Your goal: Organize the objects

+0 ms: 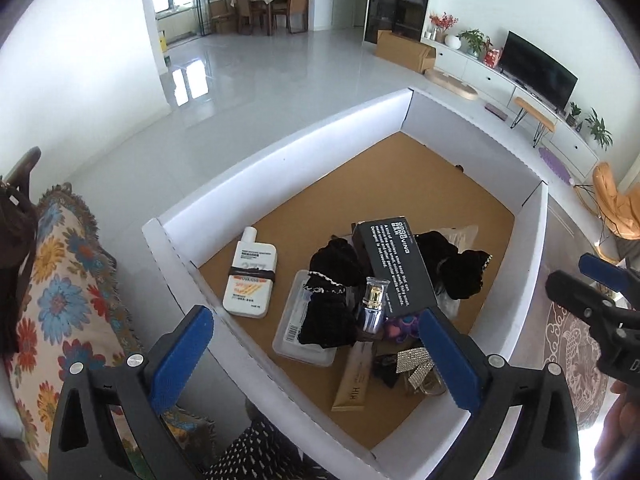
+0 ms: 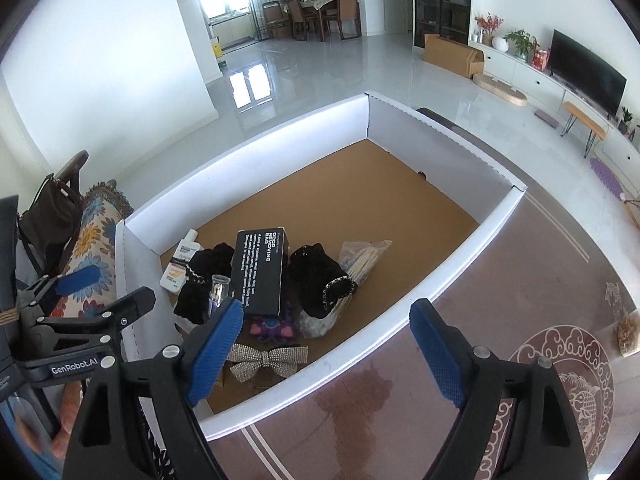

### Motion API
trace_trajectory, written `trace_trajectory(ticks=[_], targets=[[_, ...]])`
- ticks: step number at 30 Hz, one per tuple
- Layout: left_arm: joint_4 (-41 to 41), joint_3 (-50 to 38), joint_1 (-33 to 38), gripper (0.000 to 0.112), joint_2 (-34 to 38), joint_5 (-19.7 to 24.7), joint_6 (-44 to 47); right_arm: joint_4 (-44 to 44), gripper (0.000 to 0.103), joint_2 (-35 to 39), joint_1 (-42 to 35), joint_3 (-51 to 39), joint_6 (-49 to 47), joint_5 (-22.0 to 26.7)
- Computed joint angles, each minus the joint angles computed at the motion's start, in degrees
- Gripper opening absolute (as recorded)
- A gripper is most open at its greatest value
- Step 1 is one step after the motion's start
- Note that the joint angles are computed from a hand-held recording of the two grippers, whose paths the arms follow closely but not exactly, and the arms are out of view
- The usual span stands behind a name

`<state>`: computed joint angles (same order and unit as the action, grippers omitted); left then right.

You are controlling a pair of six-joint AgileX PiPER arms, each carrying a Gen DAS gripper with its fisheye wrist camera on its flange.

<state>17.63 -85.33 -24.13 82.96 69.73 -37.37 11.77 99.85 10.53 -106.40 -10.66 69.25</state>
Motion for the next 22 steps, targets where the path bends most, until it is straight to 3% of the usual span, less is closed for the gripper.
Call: trace_trajectory(ticks=[15,22], targets=[[5.2,0.2,-3.6,0.103,0.5,-0.2,-3.1,-0.8,0.086,0.4,1.0,2.0,0.4,-1.6],[8.1,3.4,-5.6,0.103,-2.1,-3.7,-6.4,0.0,0.086,0.2,0.4,3.4,0.2,-2.8]])
